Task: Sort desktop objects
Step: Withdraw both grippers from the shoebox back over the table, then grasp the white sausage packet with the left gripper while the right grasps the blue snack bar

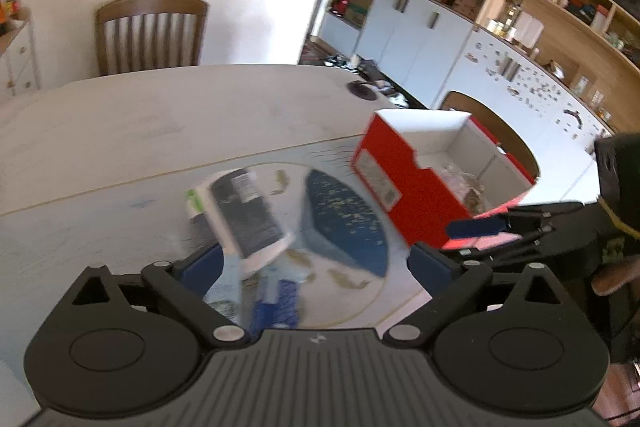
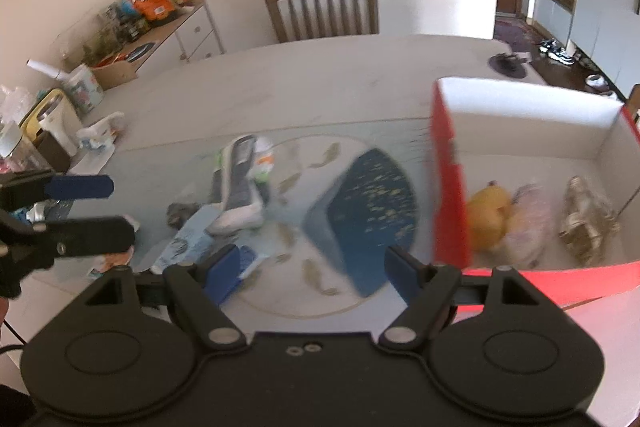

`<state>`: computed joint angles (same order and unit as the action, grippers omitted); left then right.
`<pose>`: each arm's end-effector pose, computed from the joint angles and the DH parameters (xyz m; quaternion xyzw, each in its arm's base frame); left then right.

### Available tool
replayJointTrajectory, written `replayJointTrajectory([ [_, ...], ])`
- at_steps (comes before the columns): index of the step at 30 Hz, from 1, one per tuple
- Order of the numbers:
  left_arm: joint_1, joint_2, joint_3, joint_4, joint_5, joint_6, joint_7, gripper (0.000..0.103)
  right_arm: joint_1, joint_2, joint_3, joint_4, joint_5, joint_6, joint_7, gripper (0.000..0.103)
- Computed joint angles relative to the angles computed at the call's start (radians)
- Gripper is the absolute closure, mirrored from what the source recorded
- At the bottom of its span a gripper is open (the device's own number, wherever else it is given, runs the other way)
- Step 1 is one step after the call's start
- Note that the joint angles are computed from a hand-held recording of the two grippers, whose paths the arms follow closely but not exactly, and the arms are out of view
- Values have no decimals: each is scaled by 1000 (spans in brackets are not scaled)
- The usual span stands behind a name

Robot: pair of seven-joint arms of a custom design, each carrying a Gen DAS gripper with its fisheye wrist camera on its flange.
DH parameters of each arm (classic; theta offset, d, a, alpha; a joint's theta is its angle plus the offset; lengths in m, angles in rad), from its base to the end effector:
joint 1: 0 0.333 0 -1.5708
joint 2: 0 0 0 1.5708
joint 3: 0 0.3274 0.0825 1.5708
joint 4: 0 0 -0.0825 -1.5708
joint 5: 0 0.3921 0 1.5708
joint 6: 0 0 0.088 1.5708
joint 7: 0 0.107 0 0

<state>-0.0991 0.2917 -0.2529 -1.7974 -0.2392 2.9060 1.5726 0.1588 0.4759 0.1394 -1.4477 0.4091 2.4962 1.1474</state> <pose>0.6594 -0.2069 0.4943 -0.6113 0.6779 -0.3827 0.1423 0.7245 0.1978 0.4880 -0.7929 0.5086 -0.0805 0.3257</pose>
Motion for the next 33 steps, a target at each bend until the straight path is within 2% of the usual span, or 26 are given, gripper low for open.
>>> replayJointTrajectory([
  [11, 65, -75, 36, -153, -17, 88, -7, 0, 67, -17, 10, -82, -44, 77, 45, 24],
  [16, 87, -78, 60, -190, 3, 100, -8, 0, 95, 7, -2, -68, -88, 70, 105, 24],
  [19, 91, -71, 78, -202, 36, 83, -15, 0, 109, 21, -4, -64, -115, 76, 132, 24],
  [24, 118, -47, 63, -217, 24, 79, 11, 0, 132, 40, -3, -69, -167, 124, 132, 24],
  [26, 90, -32, 100, -216, 77, 88, -28, 0, 141, 52, -7, -60, -184, 128, 152, 24],
  [28, 106, -19, 86, -210, 77, 84, -19, 0, 147, 64, -11, -53, -196, 136, 175, 24],
  [30, 132, -1, 63, -190, 60, 43, 13, 0, 159, 78, -19, -42, -215, 145, 205, 24],
  [33, 118, 15, 86, -182, 80, 33, -5, 0, 176, 101, -31, -22, -247, 150, 249, 24],
])
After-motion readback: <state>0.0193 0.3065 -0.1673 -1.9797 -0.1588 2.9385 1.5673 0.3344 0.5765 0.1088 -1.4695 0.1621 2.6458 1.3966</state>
